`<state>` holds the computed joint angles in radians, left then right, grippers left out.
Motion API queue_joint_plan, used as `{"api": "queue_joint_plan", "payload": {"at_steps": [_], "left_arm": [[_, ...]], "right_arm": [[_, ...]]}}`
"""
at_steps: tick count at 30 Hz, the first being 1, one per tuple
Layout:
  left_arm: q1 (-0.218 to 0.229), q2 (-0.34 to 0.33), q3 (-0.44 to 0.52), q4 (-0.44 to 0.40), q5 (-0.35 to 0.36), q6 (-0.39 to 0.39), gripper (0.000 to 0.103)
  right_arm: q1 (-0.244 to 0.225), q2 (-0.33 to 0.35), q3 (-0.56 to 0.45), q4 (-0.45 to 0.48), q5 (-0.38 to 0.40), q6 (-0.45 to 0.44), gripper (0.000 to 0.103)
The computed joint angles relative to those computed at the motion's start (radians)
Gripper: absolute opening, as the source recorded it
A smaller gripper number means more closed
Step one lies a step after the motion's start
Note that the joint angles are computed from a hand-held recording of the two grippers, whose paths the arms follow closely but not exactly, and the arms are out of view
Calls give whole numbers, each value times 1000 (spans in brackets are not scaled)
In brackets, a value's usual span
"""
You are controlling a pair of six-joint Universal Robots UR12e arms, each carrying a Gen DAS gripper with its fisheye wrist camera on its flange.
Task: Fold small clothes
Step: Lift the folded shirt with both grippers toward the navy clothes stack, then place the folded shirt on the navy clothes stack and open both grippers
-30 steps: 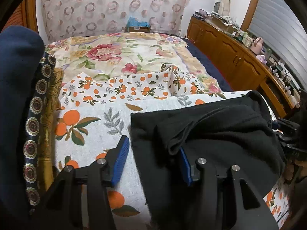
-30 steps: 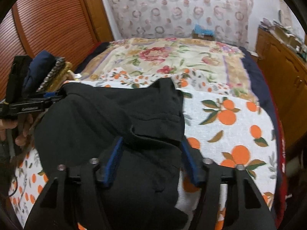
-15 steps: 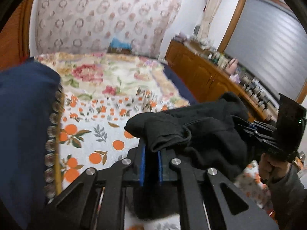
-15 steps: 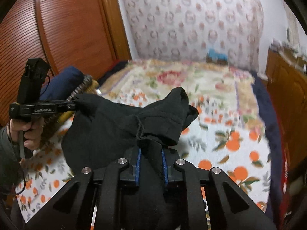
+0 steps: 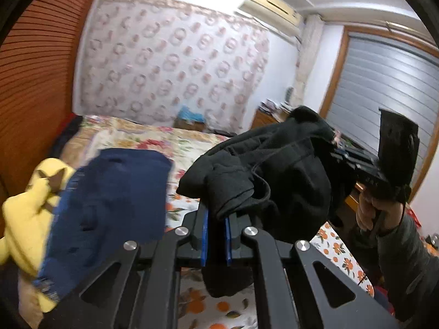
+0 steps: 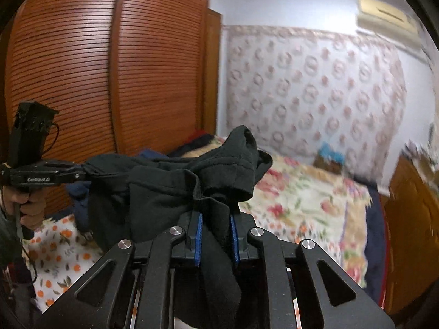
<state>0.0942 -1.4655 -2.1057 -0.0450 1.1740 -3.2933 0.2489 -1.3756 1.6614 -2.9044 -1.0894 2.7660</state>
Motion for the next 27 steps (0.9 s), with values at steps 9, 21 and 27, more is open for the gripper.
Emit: {"api": "queue_joint_plan", "payload": {"at_steps": [9, 21, 27], "left_arm": [[140, 24, -111, 10, 87, -121, 6], [134, 0, -150, -8, 149, -126, 7], [130, 48, -167, -12, 190, -76, 34]], "right_arm": [[183, 221, -350, 230, -48, -166, 12], [268, 428, -567, 346, -147, -152, 21], [251, 398, -545, 292, -154, -18, 51]]}}
